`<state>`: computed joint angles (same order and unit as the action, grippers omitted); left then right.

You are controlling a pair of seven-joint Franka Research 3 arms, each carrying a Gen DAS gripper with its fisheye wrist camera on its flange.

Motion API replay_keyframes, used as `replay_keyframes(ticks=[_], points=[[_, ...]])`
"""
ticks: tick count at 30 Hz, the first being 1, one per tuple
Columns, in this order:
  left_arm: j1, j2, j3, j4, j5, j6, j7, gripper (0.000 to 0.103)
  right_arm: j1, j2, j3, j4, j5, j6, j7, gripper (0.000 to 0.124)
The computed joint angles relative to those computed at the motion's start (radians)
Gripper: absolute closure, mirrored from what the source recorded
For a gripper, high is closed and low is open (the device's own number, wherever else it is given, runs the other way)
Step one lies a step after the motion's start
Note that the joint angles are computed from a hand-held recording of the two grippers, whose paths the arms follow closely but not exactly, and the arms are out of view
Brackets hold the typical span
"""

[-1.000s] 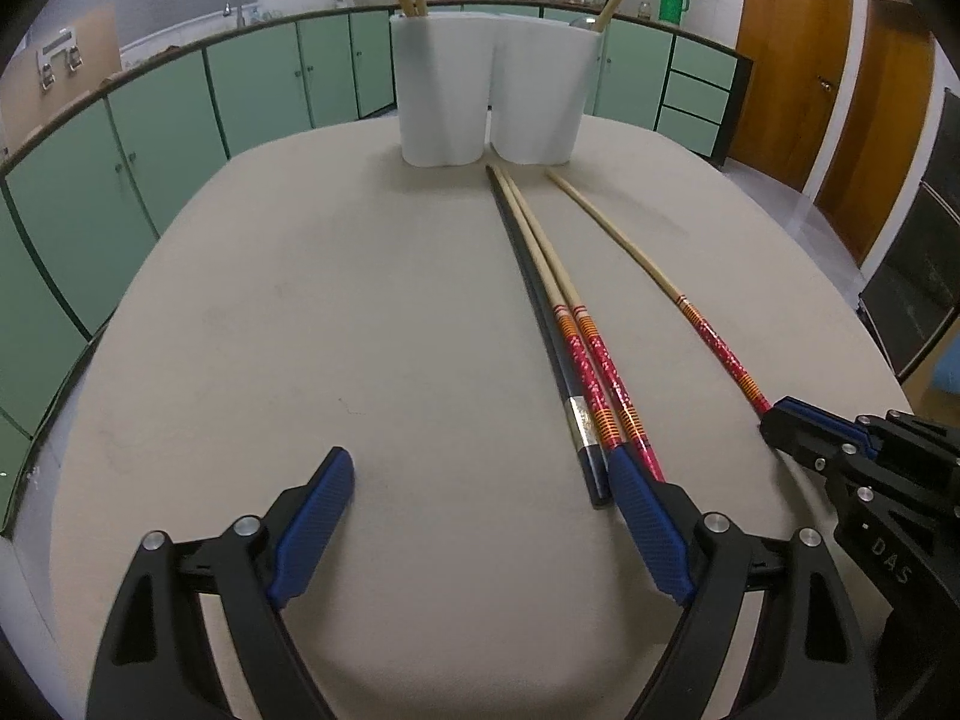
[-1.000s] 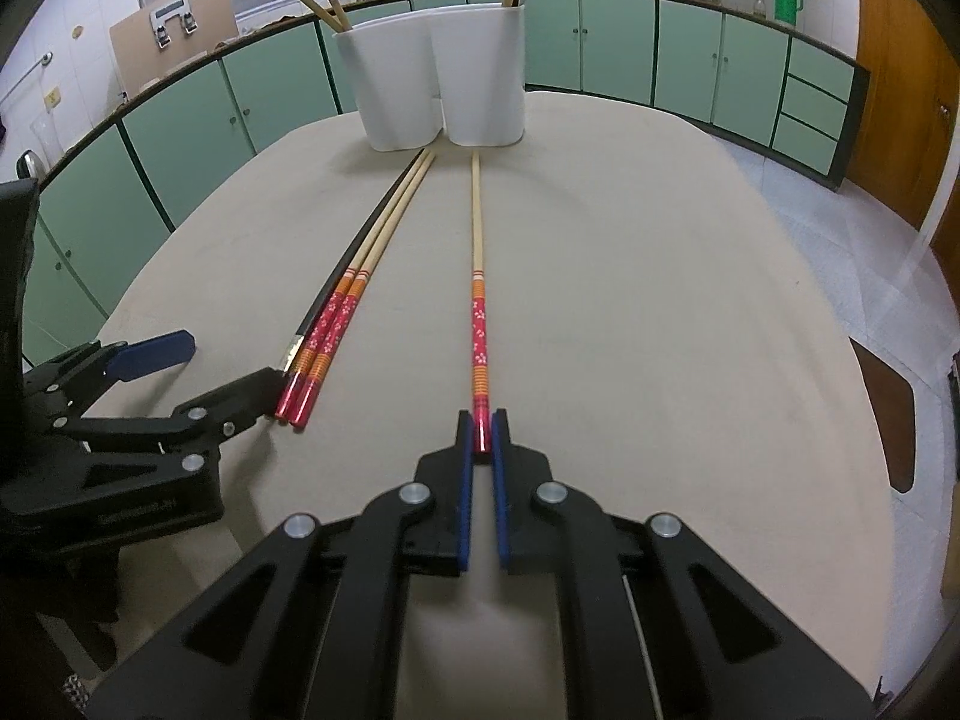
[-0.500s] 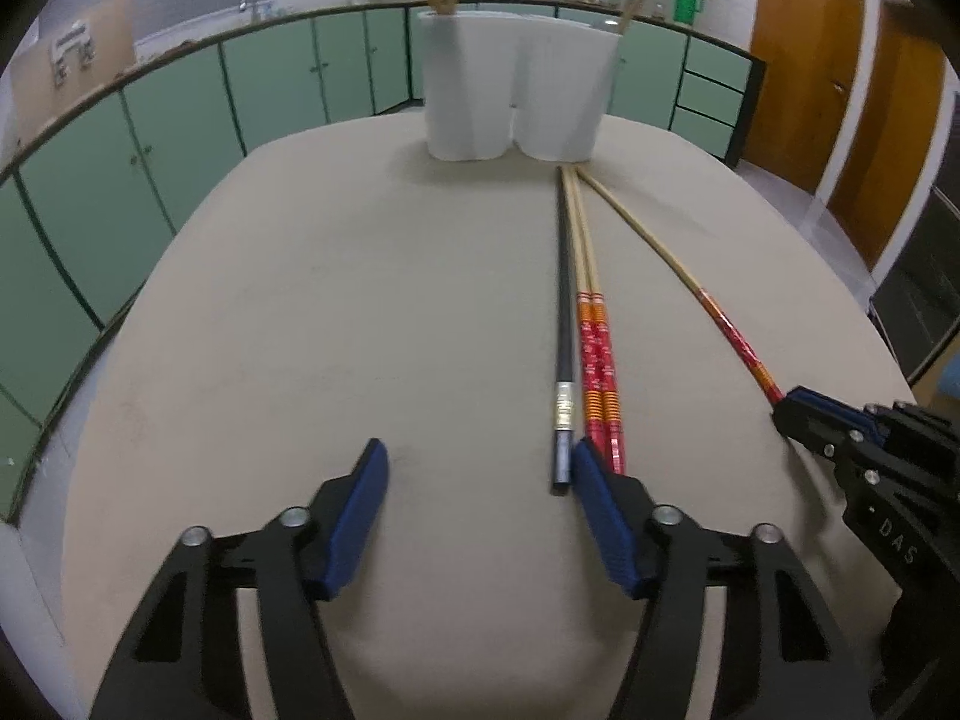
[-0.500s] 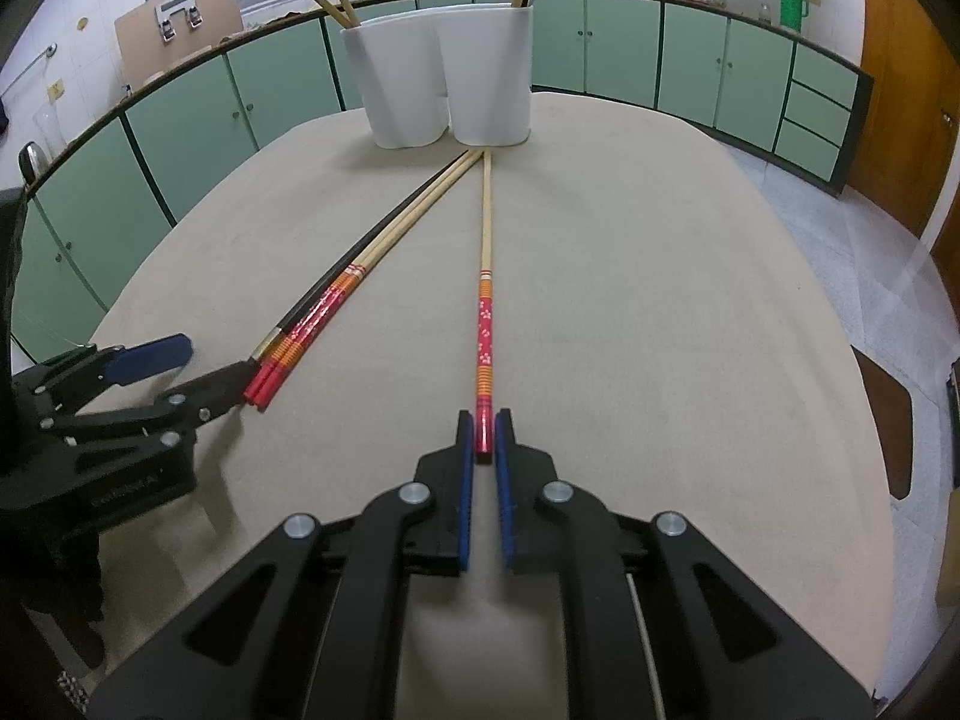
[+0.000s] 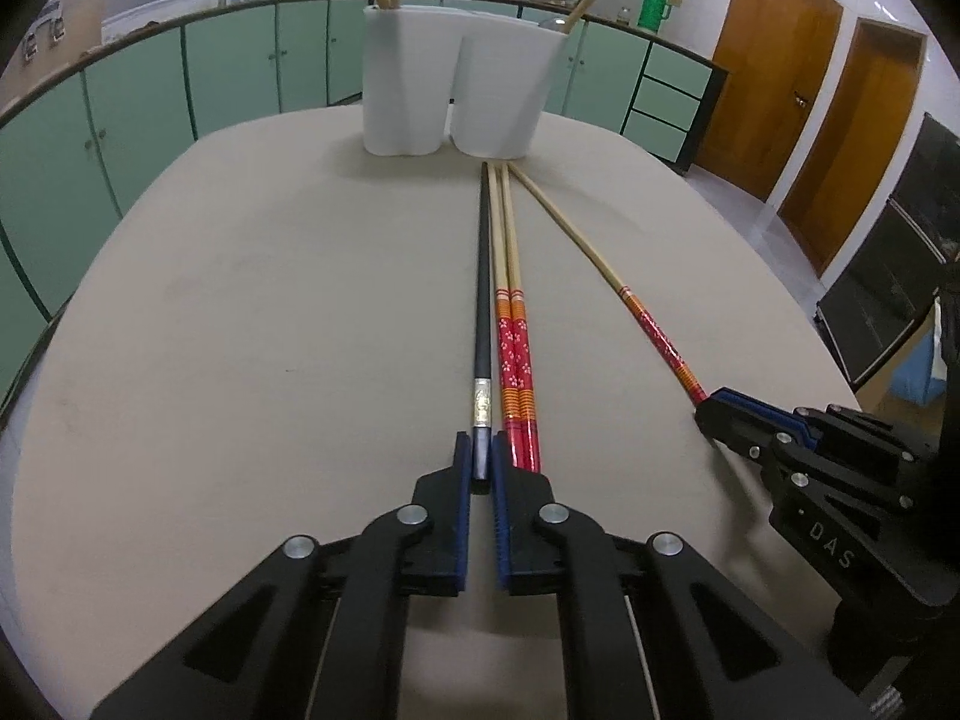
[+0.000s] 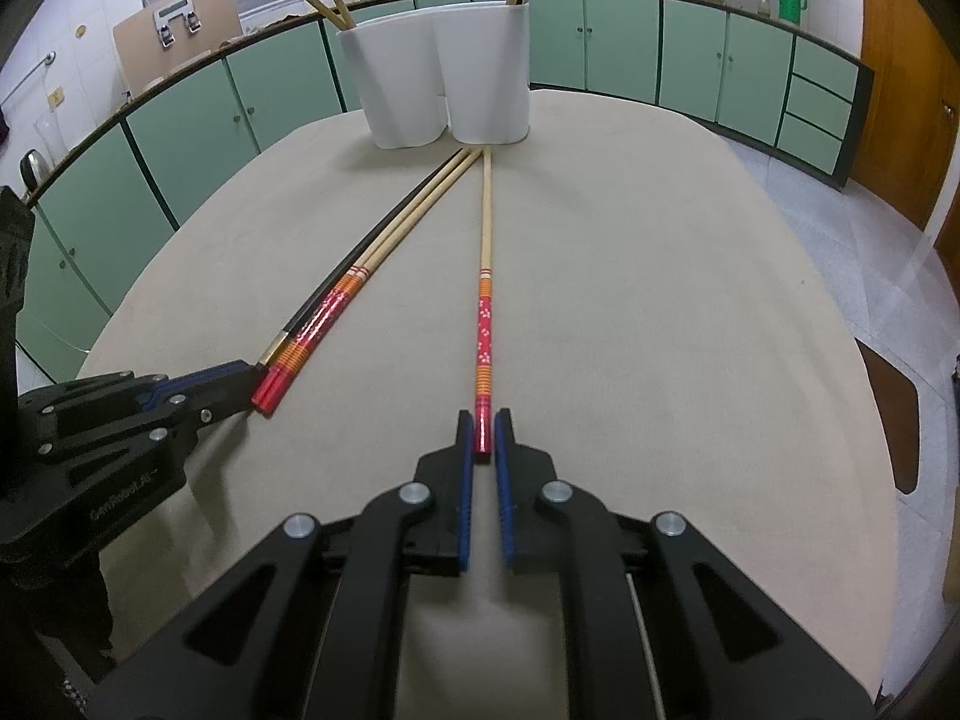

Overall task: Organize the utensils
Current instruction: 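Grasp the black chopstick with the left tool, then carry the red chopstick with the right tool while the left tool carries the black chopstick into the holder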

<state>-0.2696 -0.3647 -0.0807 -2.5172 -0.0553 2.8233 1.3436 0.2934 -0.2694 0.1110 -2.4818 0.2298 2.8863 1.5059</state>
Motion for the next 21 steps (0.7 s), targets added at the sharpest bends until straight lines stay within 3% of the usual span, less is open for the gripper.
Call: replay_keyframes(ticks=[7, 12, 21], points=[[0.025, 0.007, -0.029, 0.005, 0.035, 0.007, -0.046, 0.096, 0.019, -0.002, -0.020, -0.001, 0.056, -0.003, -0.037, 0.119], [-0.012, -0.009, 0.010, -0.004, -0.007, 0.013, -0.025, 0.097, 0.017, -0.022, -0.020, -0.011, 0.058, -0.005, -0.044, 0.119], [0.021, -0.097, -0.002, -0.016, 0.046, 0.009, -0.040, 0.097, 0.029, -0.079, -0.047, -0.004, 0.104, -0.014, -0.102, 0.119]])
